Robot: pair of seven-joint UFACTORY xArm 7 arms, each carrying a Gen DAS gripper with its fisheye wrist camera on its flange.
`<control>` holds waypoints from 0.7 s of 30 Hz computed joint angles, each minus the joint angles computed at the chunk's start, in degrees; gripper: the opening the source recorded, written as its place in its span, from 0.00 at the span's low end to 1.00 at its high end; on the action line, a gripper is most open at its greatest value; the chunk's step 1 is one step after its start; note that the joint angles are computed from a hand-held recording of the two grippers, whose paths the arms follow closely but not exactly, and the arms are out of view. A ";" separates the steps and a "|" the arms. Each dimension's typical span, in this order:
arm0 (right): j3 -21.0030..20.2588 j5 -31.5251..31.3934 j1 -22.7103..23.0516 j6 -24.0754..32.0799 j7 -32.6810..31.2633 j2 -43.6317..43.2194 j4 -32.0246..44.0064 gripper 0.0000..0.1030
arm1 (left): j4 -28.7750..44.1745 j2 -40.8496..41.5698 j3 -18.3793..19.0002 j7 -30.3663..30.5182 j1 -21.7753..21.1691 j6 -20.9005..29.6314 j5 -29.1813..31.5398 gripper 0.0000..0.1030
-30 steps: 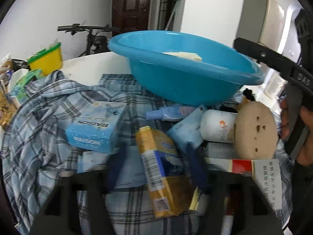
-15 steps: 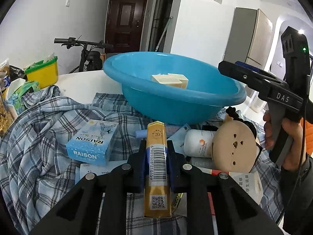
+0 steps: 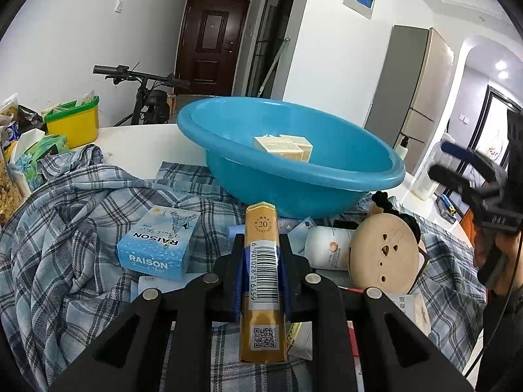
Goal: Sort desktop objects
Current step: 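Lift the gold pack with the left tool while the right tool grasps the black plush toy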
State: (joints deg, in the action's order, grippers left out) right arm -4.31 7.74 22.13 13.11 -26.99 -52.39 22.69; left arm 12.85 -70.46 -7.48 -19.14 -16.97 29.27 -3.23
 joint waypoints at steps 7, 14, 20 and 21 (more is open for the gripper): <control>-1.84 -0.14 -2.58 5.43 -1.88 2.13 -1.53 1.00 | -0.23 -0.49 0.10 -0.28 0.06 0.14 -0.05 0.19; -3.93 4.12 -2.46 9.64 -2.78 8.64 1.34 1.00 | -0.06 -0.24 -0.17 -0.44 0.08 0.57 0.24 0.19; -9.01 11.73 0.63 15.22 -8.03 10.89 3.64 0.55 | -0.10 -0.42 -0.09 -0.43 0.07 0.84 0.26 0.19; -9.20 12.96 0.90 15.76 -9.11 10.89 3.83 0.44 | -0.11 -0.40 -0.09 -0.43 0.09 0.80 0.26 0.19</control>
State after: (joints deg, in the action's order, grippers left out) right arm -13.51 20.70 23.03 28.87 -36.10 -41.50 26.51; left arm 12.75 -70.85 -7.57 -19.57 -16.88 30.08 -2.97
